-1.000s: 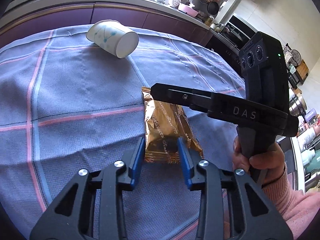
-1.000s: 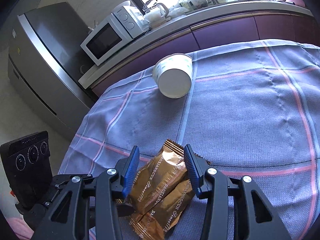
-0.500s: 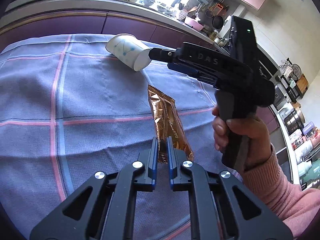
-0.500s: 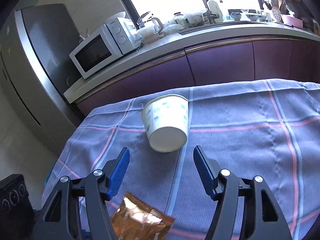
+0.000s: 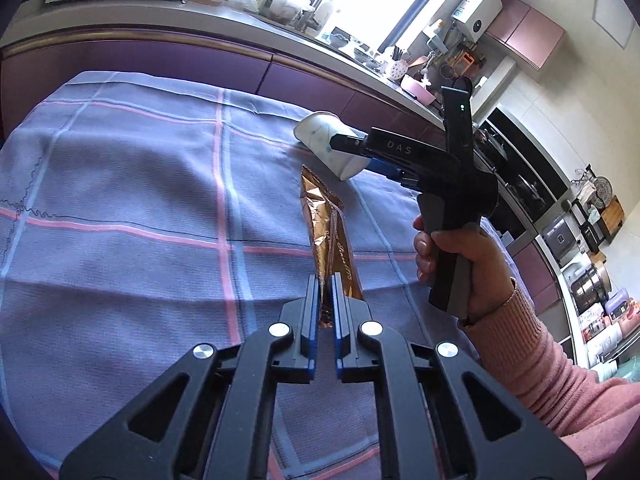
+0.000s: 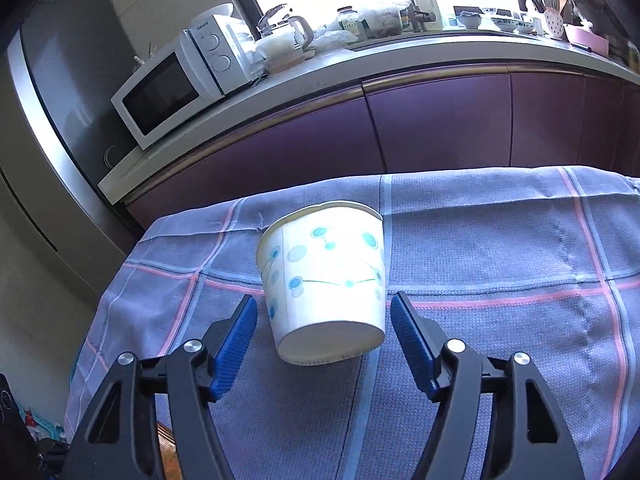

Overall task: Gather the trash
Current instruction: 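Grasp the gold wrapper with the left tool while the right tool grasps the paper cup, then carry the gold wrapper and paper cup over to the teal bin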

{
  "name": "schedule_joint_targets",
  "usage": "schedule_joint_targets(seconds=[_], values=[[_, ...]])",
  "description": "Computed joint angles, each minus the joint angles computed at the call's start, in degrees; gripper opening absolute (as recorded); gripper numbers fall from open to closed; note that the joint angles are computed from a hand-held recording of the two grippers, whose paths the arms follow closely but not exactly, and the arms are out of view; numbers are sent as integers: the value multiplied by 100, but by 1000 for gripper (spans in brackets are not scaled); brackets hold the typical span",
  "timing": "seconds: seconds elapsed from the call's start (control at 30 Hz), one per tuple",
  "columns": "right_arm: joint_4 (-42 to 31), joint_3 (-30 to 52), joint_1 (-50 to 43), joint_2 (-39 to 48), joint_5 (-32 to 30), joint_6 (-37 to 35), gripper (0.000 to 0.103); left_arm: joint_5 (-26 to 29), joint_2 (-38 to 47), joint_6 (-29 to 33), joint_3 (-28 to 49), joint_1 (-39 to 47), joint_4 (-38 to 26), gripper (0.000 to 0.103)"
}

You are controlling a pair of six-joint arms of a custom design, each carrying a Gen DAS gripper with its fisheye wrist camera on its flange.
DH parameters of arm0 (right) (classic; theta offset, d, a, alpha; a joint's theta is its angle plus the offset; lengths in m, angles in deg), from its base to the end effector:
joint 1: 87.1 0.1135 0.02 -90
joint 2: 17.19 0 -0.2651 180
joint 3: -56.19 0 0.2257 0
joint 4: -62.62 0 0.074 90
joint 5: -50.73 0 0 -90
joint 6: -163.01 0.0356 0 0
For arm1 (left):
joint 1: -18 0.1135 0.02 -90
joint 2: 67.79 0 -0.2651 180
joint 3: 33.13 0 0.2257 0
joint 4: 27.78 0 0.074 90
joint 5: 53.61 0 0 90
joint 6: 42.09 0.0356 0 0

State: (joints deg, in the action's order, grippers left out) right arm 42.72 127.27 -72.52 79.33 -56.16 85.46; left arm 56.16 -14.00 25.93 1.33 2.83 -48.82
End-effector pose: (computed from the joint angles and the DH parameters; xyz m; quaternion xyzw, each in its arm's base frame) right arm 0.3166 0.0931 0.2031 -0.0728 0.9138 0.2199 0.3337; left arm 0.1496 -0.0530 0.1831 0.0188 0.8969 -0.2794 0.3423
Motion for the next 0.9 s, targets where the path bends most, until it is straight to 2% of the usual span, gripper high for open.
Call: schedule_joint_targets(seconds=[0.3, 0.43, 0.67, 0.9], values=[[133, -249, 45, -283, 66, 27, 58, 262, -799, 254, -11, 670, -740, 5], [268, -577, 117, -715, 61, 17, 58, 379, -1178, 461, 28, 981, -1136, 5], [454, -1254, 141, -1560, -413, 197, 58, 732, -1762, 830, 156, 1673, -1882, 4], [569, -1831, 560, -2302, -403, 345, 58, 1099, -2190, 1236, 263, 2324, -2522, 4]])
